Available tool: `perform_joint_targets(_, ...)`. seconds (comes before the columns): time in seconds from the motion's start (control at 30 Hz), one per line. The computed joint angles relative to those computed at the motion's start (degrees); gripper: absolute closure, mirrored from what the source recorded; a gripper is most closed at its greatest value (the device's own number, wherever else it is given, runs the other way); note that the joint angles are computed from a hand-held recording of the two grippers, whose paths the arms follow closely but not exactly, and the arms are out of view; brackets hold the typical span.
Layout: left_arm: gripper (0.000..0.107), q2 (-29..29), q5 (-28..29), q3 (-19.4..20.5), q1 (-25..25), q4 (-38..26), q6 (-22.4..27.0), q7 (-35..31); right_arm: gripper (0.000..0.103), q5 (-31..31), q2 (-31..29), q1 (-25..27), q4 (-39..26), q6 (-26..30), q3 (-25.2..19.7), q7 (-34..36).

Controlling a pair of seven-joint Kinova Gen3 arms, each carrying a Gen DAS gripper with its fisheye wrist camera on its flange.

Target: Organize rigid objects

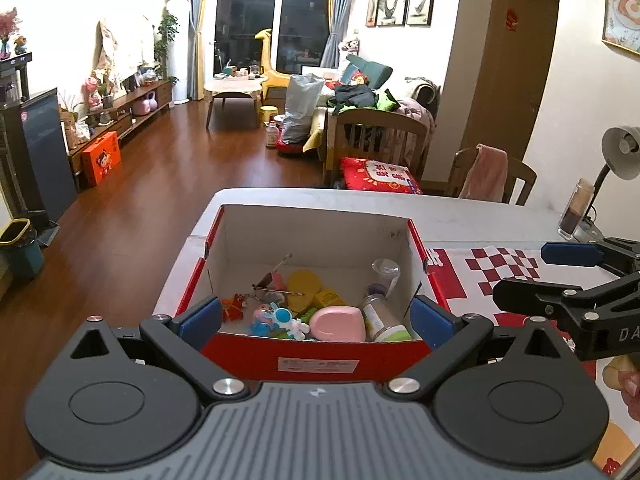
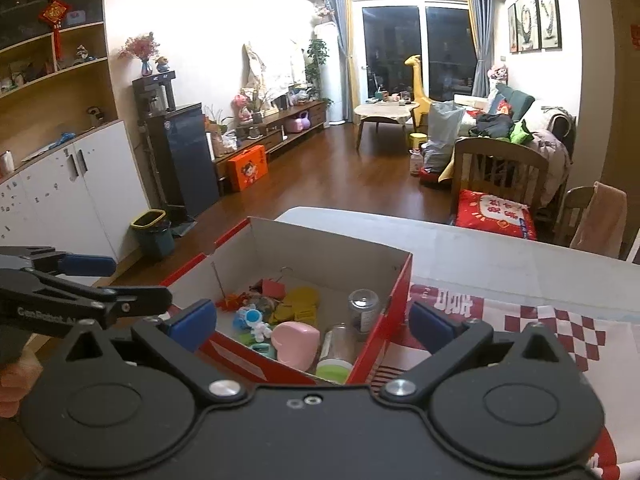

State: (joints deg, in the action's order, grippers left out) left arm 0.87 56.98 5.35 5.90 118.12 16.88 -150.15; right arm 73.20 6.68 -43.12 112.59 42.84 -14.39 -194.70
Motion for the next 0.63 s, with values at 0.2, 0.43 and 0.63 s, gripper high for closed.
perform_joint_targets(0.2,0.007,-0.22,1.42,-0.31,-0.1,0.24,0.4,-0.93,0.0,-1.22,0.89,-0.9,-0.99,2.73,-0.08,0.5)
perform_joint_targets(0.43,0.007,0.44,0.27,0.51,0.49,0.52,-1.95,0.19,0.0,-3.42,1.89,-2.15,-2.05,6.27,0.3,1.03)
perform_joint_targets(0.63,0.007,1.09,-0.55,1.26,0.35,0.26,-2.05,0.8,0.0,-4.42,1.45,-1.97,-1.46,6.04,0.49,0.78)
